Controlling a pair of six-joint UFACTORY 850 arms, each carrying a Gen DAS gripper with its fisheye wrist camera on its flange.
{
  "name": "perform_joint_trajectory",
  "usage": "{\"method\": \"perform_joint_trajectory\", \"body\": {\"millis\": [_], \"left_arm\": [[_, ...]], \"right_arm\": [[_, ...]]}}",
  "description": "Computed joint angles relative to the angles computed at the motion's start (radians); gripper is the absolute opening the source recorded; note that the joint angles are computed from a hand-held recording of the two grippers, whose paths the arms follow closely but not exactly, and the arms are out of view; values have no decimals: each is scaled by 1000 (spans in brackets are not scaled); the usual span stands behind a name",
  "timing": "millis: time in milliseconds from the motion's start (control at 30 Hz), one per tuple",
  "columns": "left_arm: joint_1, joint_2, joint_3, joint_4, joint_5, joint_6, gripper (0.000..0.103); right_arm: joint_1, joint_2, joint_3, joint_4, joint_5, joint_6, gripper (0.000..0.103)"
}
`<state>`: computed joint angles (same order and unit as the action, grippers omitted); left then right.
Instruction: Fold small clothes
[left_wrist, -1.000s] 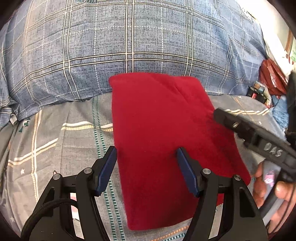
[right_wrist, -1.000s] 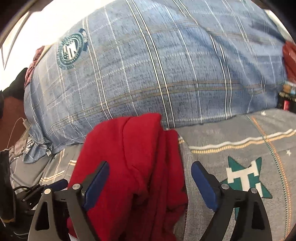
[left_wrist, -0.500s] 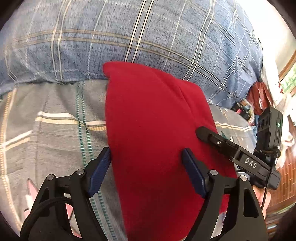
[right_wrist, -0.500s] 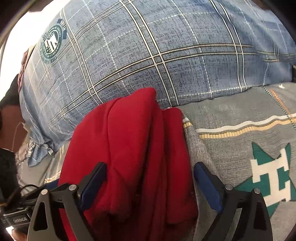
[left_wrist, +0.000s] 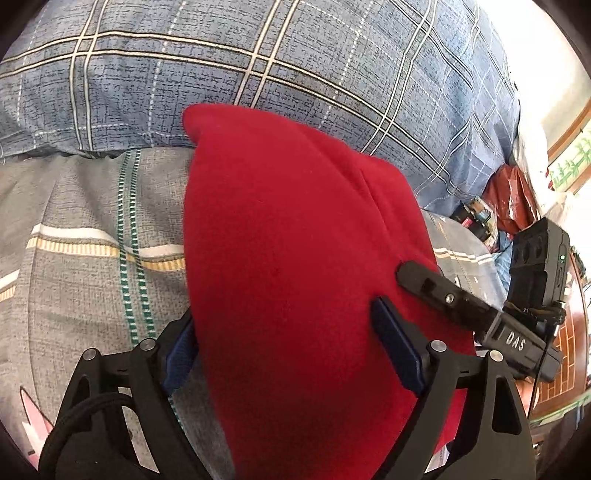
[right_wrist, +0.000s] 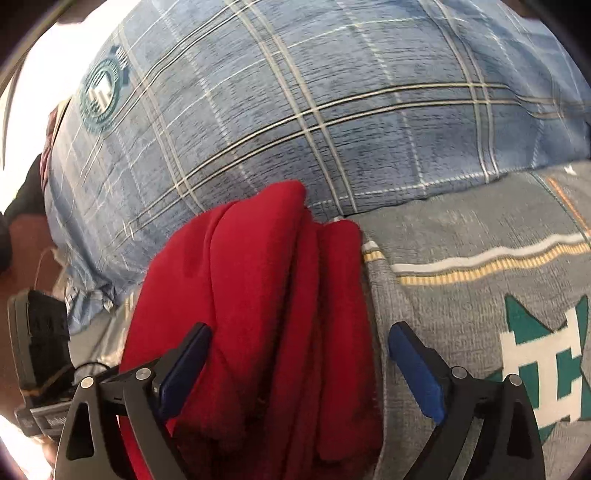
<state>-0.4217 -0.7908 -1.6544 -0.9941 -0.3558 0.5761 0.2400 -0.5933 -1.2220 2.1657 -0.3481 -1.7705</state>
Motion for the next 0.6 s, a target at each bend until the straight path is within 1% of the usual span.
{"method": "perform_joint_trajectory", "body": {"millis": [33, 67, 100, 133, 167, 200, 300, 467, 600], "left_arm": [[-2, -1, -2, 15, 1, -8, 89], [-3, -2, -6, 33, 1, -21, 89], [-4, -3, -8, 50, 1, -33, 89], [-6, -5, -12, 66, 2, -42, 89], [-7, -4, -12, 78, 6, -49, 89], [-9, -3, -10, 87, 12, -55, 89], [-16, 3, -3, 119, 35, -82, 88], [-23, 10, 5, 164, 56, -120, 88], [-25, 7, 0, 190, 56, -145, 88]], "right_arm": [[3, -1, -2, -7, 5, -6, 96], [6, -1, -4, -20, 3, -6, 93], [8, -2, -3, -31, -20, -11, 89], [13, 1, 2, -12, -15, -39, 87], [25, 5, 5, 48, 13, -109, 79], [34, 11, 11, 115, 27, -197, 74], [38, 23, 29, 219, 18, -301, 65], [44, 23, 30, 273, 27, -362, 64], [43, 18, 24, 249, 28, -338, 64]]}}
